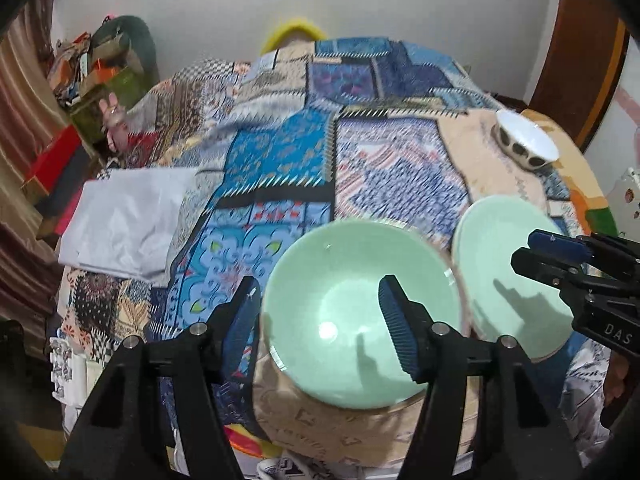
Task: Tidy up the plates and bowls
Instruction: 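Open both tools, release the green bowl and move to the white dotted bowl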
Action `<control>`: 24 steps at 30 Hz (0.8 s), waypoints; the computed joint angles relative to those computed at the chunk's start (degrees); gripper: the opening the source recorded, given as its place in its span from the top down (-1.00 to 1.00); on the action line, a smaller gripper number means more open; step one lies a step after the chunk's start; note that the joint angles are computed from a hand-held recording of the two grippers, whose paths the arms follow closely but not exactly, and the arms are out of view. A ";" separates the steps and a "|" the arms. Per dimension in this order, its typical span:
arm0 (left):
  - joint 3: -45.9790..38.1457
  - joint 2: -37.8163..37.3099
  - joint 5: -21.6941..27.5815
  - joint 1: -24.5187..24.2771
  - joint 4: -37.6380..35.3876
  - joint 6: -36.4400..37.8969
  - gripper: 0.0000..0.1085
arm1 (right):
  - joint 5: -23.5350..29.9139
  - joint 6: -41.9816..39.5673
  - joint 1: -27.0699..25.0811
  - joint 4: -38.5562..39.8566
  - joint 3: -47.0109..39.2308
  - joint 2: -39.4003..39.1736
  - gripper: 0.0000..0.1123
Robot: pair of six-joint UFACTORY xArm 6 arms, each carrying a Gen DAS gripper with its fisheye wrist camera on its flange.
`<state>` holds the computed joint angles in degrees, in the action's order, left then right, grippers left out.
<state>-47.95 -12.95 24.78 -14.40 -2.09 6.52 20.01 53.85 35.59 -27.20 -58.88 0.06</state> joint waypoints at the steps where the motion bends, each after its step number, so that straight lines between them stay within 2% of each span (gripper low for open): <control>1: -0.40 -0.03 -0.10 -0.59 -0.68 -0.07 -0.18 | 0.30 1.40 -0.47 -1.83 0.65 -1.14 0.27; 7: -4.51 1.20 -0.30 -4.35 -4.63 -0.35 -0.32 | 1.78 5.64 -4.56 -8.28 4.83 -8.60 0.19; 10: -7.73 2.98 -0.25 -6.33 -7.47 0.54 -0.47 | 2.87 7.07 -7.05 -10.95 6.85 -12.32 -0.06; 12: -10.44 4.77 -0.39 -7.81 -8.72 1.21 -0.52 | 3.59 8.58 -8.53 -13.40 7.78 -14.12 -0.07; 16: -15.74 8.88 -1.26 -10.31 -6.13 -0.91 -0.57 | 5.24 7.83 -11.90 -13.96 8.55 -16.23 -0.09; 24: -29.16 20.20 0.56 -14.62 -5.90 -0.88 -0.62 | 4.35 7.95 -19.01 -14.34 9.53 -16.42 -0.12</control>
<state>-77.11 7.25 25.34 -29.02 -7.99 5.64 24.36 61.80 16.58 -41.54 -49.35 -16.35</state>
